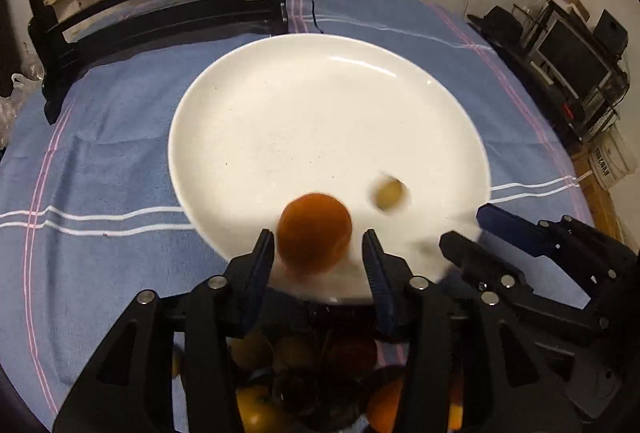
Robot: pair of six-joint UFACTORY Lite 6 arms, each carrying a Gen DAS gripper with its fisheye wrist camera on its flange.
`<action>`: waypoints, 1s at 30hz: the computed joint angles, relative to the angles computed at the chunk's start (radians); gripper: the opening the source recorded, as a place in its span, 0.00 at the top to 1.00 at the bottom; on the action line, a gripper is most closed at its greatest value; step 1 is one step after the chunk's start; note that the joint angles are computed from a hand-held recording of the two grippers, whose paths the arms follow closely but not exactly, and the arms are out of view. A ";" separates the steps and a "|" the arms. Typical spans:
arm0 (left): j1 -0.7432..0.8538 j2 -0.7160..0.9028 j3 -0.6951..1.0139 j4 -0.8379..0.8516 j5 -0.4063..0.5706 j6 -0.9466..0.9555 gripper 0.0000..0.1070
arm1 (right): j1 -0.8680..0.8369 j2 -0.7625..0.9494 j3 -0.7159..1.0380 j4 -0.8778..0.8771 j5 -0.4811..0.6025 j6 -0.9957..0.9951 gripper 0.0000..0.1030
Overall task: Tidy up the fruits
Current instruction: 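Carry both fruits over the white plate and open both tools to drop them, then grasp a red tomato with the right tool while the left tool grasps a dark purple fruit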
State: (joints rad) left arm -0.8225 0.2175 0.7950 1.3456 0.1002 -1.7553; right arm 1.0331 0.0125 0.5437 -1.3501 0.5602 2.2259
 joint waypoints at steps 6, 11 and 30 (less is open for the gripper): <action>-0.189 -0.430 -0.292 -0.015 0.210 -0.058 0.26 | 0.385 -0.273 -0.191 0.195 0.254 0.092 0.49; -0.463 -0.677 -0.527 -0.122 0.421 -0.141 0.21 | 0.823 -0.268 -0.226 0.418 0.448 0.294 0.42; -0.974 -0.610 -0.701 -0.188 0.554 -0.637 0.21 | 0.937 0.109 -0.110 0.641 0.284 0.410 0.60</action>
State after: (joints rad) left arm -1.7969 -0.3921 0.0941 1.1572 0.6545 -2.3922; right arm 1.9702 0.1212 0.4338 -0.7091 0.8440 2.6358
